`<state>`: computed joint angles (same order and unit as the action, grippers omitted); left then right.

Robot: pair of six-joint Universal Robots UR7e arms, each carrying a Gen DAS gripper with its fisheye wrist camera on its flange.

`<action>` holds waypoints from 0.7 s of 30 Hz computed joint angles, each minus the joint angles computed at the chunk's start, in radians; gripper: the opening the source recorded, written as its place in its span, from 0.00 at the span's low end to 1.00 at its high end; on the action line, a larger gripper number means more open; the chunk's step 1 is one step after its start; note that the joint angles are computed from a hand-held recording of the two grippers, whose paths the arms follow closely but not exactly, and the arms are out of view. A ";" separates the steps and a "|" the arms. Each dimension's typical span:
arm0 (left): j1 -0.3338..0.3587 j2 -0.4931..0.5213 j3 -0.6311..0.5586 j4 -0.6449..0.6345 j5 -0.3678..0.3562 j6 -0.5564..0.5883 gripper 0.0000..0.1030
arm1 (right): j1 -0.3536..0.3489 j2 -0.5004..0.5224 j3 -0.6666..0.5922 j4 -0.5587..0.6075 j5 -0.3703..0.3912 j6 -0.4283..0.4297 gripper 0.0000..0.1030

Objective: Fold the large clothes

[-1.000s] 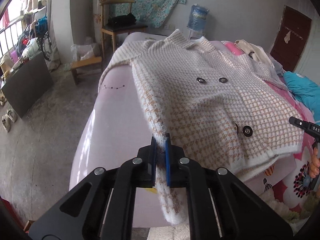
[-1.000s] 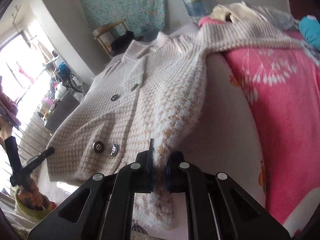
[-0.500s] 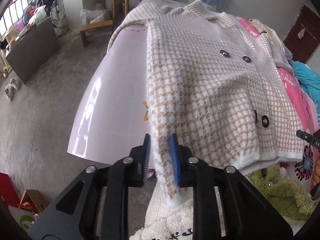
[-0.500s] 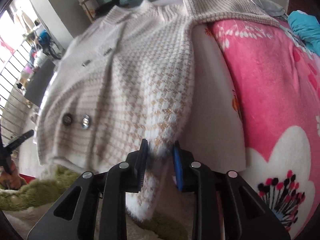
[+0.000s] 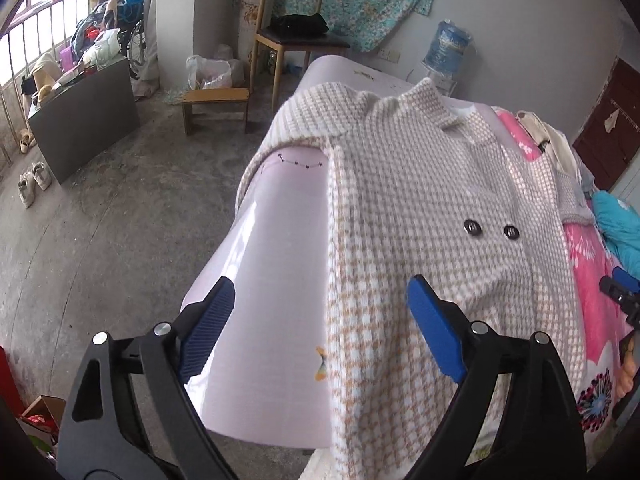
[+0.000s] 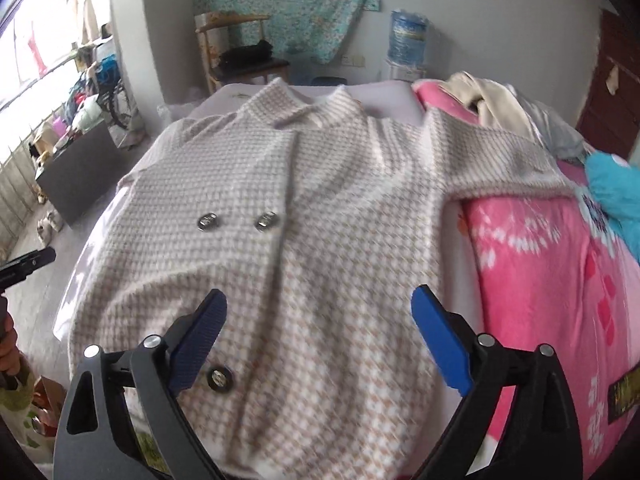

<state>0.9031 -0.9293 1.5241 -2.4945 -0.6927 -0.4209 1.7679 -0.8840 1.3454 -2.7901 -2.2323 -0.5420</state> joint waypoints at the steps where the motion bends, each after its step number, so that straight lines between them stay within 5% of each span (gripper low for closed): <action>1: 0.011 0.016 -0.027 -0.018 0.000 0.005 0.83 | 0.010 0.041 -0.035 -0.005 0.003 -0.038 0.94; 6: 0.100 0.077 -0.182 -0.073 -0.113 -0.007 0.85 | 0.018 0.206 -0.246 0.195 0.061 -0.033 0.94; 15: 0.382 0.207 -0.440 -0.047 -0.701 -0.404 0.86 | 0.003 0.393 -0.516 0.416 0.047 0.012 0.94; 21: 0.482 0.320 -0.552 -0.079 -0.889 -0.582 0.88 | -0.002 0.440 -0.589 0.462 0.011 -0.003 0.94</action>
<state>1.3852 -0.6095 0.9725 -2.5736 -1.5815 -1.0029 1.7660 -0.4440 0.7567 -2.3284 -2.2217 -0.5454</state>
